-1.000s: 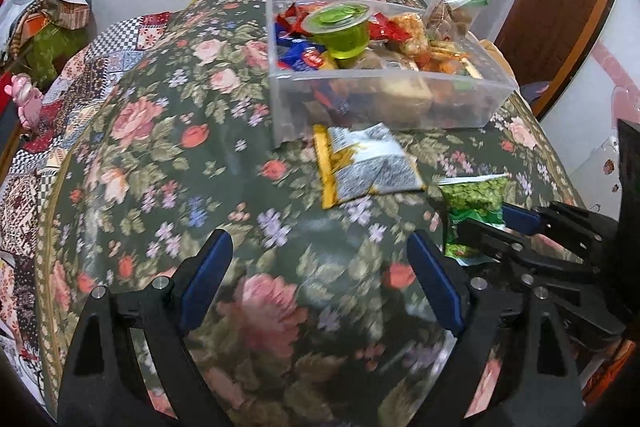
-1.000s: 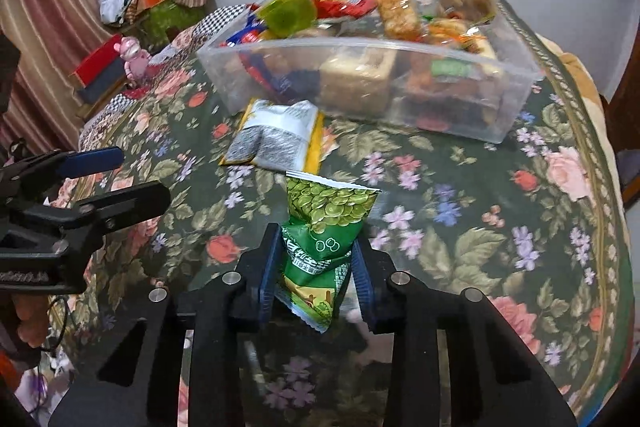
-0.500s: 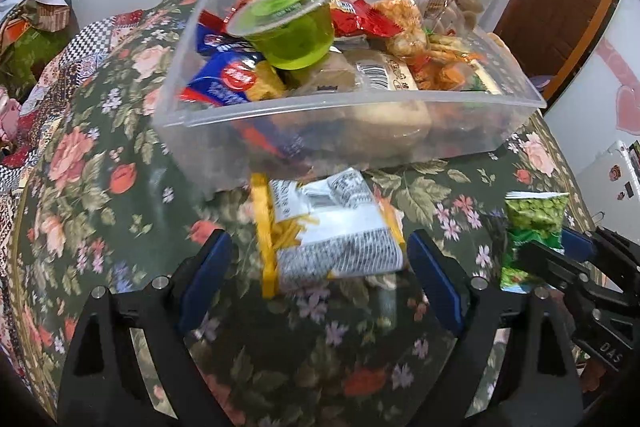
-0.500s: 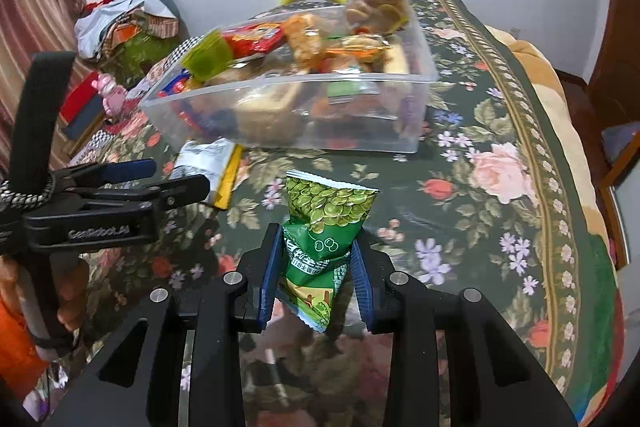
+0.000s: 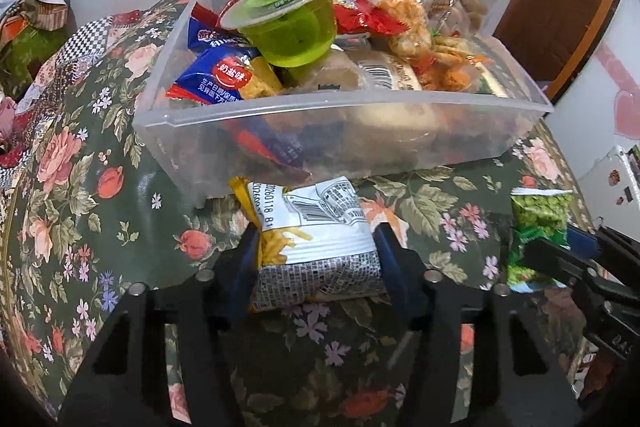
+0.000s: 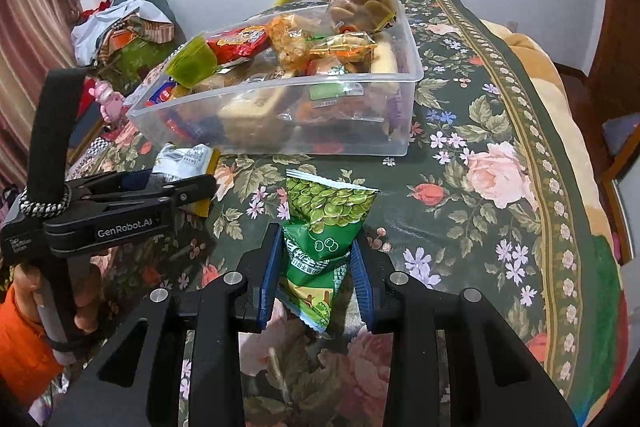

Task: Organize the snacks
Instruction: 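Carry the silver bag and pea bag over the box and lower them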

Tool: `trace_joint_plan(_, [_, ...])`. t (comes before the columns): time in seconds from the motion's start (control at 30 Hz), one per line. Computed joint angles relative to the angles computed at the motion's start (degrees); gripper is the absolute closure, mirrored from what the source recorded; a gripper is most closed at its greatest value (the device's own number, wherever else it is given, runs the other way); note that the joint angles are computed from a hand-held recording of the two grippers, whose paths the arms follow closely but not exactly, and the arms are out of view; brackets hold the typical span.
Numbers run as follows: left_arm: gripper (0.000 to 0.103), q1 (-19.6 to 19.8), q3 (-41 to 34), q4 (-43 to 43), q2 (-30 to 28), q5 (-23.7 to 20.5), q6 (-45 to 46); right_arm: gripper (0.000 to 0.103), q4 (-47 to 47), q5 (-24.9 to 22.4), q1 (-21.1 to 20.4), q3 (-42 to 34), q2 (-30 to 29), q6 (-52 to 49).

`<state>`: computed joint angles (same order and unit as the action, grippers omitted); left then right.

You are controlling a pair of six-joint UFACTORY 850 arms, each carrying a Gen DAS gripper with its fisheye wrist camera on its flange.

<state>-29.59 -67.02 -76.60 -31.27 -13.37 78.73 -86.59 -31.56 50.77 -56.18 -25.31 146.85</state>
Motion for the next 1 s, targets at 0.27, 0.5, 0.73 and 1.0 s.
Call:
trace_joint_plan(0.27, [0.053, -0.24, 5.61, -15.57, 6.52, -0.95, 17.66, 0.073, -0.83, -1.19, -0.35, 0.08, 1.14, -0.24])
trace_joint_plan(0.5, [0.052, -1.12, 4.98, -17.84, 9.26, -3.16, 19.31, 0.073, -2.12, -4.72, -1.13, -0.02, 3.25, -2.18])
trace_joint_plan(0.73, [0.052, -2.87, 2.36, -22.19, 8.92, -2.21, 23.63, 0.073, -3.72, -7.83, -2.2, -0.94, 3.96, -3.46])
trace_joint_plan(1.0, [0.052, -4.36, -2.39, -23.36, 5.55, 0.27, 23.32, 0.073, -4.66, -9.15, -4.35, -2.14, 3.52, -6.32])
